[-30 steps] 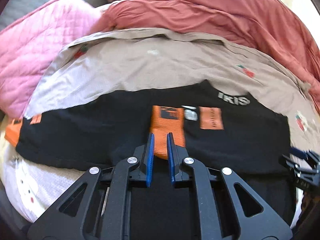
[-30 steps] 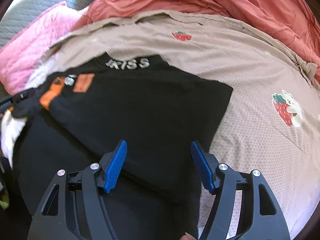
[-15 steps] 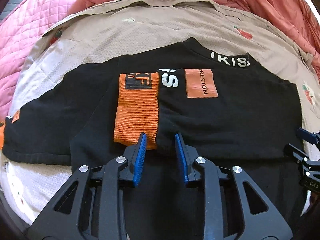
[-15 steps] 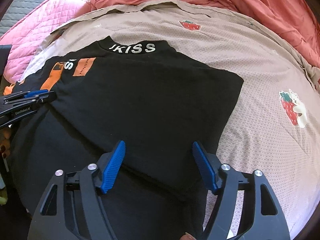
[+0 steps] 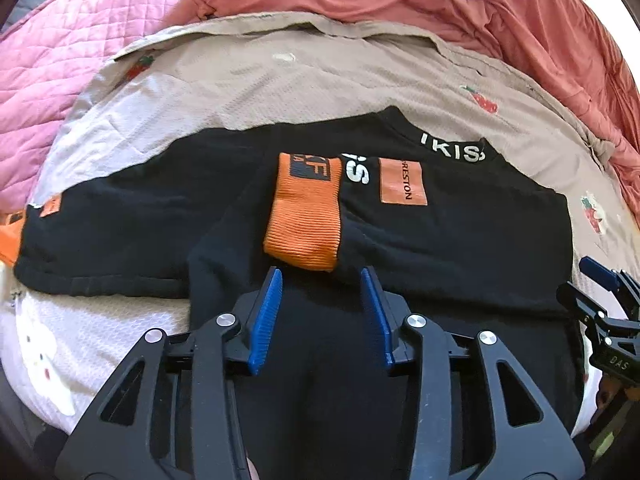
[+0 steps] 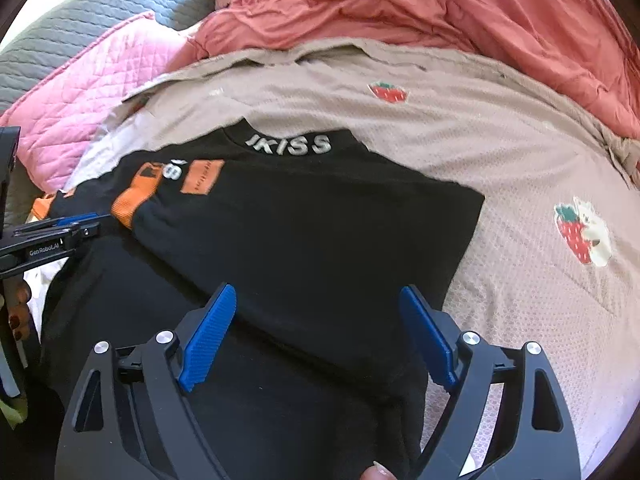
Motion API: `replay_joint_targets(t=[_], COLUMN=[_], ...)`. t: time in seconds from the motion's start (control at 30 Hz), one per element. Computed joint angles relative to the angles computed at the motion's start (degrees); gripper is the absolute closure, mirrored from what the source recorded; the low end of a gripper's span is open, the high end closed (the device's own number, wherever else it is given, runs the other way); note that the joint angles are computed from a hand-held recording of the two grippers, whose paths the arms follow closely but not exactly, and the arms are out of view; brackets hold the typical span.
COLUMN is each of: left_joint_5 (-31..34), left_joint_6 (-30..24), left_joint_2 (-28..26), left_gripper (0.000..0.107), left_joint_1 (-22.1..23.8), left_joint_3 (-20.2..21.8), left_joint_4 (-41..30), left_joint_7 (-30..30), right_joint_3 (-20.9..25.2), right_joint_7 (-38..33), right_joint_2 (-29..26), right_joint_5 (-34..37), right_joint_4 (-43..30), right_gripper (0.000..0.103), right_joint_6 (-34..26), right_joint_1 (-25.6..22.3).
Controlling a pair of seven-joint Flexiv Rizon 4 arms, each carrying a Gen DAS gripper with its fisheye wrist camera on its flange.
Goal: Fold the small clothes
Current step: 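Move the left tool to the other sleeve and grasp its orange cuff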
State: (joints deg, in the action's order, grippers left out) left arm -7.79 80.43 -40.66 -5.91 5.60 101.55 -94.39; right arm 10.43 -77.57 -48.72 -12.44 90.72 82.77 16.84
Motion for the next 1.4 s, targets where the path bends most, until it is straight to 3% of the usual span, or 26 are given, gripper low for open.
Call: replay_joint_targets(t=[0.03, 0.1, 0.27, 0.43, 0.73, 0.87, 1.1, 1.33, 1.4], left_joint_5=[0.0, -0.1, 0.5, 1.5, 1.8, 0.8, -2.0, -3.7, -4.1], left_joint_6=[0.4, 1.3, 3.4, 5.3, 8.4, 9.6, 12.7, 15.2, 16.3], left_joint_2=[0.6, 1.5, 3.4, 4.9, 7.2, 8.3, 10.4, 11.1, 11.4], left_gripper=[0.069, 0.068, 0.049, 0.037, 0.034, 0.034, 0.034, 0.033, 0.024], left_joint_1=[0.2, 0.8, -0.1, -1.5, -1.4, 0.5, 6.0, 6.6, 7.7], left_joint_3=[-0.3, -0.9, 0.1, 1.9, 3.1, 1.8, -2.1, 0.4, 0.0], left_joint_4=[0.7, 1.8, 3.9, 5.7, 9.4, 11.5, 15.7, 17.8, 18.7], left_joint_7=[0.2, 0.6, 0.6, 0.5, 0.9, 1.7, 3.9, 4.3, 4.4], right_joint_3=[-0.7, -2.6, -4.0, -7.7, -17.4, -22.3, -22.7, -23.6, -23.6], right_joint_7=[0.0, 0.7, 1.5, 2.4, 3.2, 2.6, 2.5, 3.5, 4.0], right_joint_2=[0.2, 0.8, 1.9, 3.6, 5.5, 5.8, 6.6, 7.2, 7.3], right_joint_5=[-0.2, -0.6, -1.8, -2.6, 1.4, 5.4, 8.2, 9.0, 8.7], right_joint_4=[0.5, 1.6, 4.3, 7.7, 13.0, 14.5, 14.9, 16.2, 16.3], right_gripper=[0.02, 0.006, 0.006, 0.006, 0.005, 0.005, 0.005, 0.005, 0.005], right_joint_6=[1.0, 3.1, 8.3, 14.1, 22.5, 24.3, 23.4, 22.3, 21.4], right_joint_1=[0.6, 2.1, 3.9, 7.4, 17.8, 24.1, 27.4, 31.5, 32.4])
